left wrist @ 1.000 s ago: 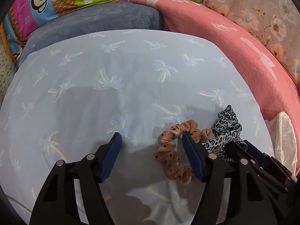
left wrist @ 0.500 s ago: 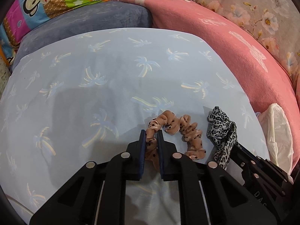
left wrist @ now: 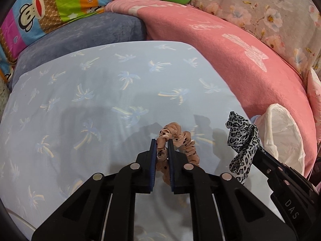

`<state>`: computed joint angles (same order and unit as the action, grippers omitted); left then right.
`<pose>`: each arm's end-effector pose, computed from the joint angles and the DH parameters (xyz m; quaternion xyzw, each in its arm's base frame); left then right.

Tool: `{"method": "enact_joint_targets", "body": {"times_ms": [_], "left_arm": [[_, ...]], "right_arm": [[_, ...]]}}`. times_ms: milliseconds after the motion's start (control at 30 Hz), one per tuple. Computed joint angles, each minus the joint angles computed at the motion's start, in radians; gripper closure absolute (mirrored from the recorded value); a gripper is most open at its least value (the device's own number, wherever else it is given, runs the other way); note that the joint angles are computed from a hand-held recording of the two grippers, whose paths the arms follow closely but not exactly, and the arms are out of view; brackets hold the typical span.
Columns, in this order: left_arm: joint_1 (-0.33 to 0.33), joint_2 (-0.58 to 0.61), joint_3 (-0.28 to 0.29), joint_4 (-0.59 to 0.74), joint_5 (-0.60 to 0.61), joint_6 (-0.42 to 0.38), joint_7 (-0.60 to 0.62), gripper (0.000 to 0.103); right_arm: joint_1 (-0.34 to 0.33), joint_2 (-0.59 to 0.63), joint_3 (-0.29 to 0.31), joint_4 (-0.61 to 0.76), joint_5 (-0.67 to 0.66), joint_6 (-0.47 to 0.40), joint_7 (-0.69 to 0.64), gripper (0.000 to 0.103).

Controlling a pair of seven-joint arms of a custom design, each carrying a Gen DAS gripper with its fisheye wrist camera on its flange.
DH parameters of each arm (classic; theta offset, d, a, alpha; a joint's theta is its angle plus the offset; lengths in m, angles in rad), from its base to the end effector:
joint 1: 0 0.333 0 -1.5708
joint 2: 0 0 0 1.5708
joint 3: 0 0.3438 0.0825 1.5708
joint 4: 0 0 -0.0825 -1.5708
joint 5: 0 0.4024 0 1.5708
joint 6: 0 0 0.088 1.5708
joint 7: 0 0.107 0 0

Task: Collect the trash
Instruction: 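Carry both scrunchies with both grippers over the wastebasket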

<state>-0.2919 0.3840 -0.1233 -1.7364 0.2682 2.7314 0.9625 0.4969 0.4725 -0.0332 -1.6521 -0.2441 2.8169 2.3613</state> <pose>0.6631 -0.2907 0.4450 -0.6740 0.6711 -0.2718 0.1463 0.6643 0.3502 0.4327 -0.6245 0.7001 -0.1341 0.3191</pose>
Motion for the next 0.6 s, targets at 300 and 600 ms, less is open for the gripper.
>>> {"method": "enact_joint_targets", "body": {"times_ms": [300, 600], "left_arm": [[-0.04, 0.014, -0.007, 0.052, 0.028, -0.009, -0.003, 0.092], [-0.082, 0.042, -0.018, 0.116, 0.043, -0.015, 0.016, 0.092]], "right_arm": [[0.004, -0.11, -0.05, -0.137, -0.065, 0.071, 0.085, 0.098], [-0.011, -0.204, -0.085, -0.249, -0.184, 0.114, 0.219, 0.098]]}}
